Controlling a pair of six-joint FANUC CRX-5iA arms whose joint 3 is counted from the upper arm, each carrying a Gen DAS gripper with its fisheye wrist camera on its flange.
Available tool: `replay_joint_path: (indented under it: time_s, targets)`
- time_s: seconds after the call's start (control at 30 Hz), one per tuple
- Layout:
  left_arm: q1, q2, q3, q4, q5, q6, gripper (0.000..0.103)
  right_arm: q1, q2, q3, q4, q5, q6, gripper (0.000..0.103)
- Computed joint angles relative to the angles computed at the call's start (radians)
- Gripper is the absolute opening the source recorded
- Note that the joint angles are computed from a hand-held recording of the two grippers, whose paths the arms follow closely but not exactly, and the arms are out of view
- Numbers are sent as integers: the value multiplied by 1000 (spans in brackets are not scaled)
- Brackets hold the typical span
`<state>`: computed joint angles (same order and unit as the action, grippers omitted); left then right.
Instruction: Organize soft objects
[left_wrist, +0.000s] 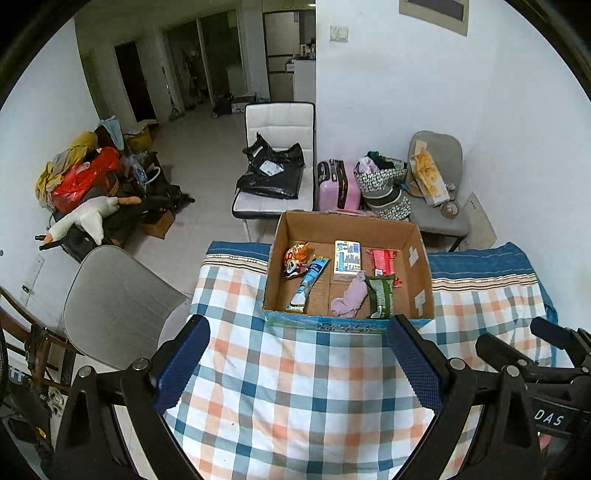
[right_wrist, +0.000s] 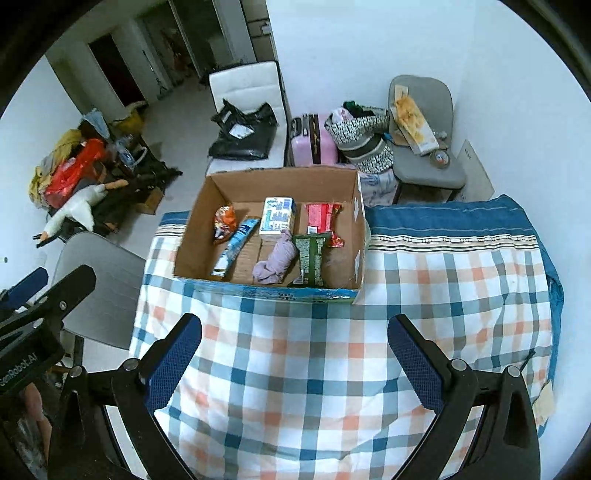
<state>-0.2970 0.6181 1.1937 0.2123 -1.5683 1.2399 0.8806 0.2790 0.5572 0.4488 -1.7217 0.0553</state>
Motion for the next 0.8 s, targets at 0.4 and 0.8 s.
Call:
replay_joint_path:
  time_s: [0.4, 0.8]
  targets:
    - [36, -152, -162, 50, 64, -26, 98, 141, 44, 169, 154, -155, 12, 102]
    - [57, -194, -200, 69, 86, -30, 98, 195, 101, 303, 245, -240, 51, 102]
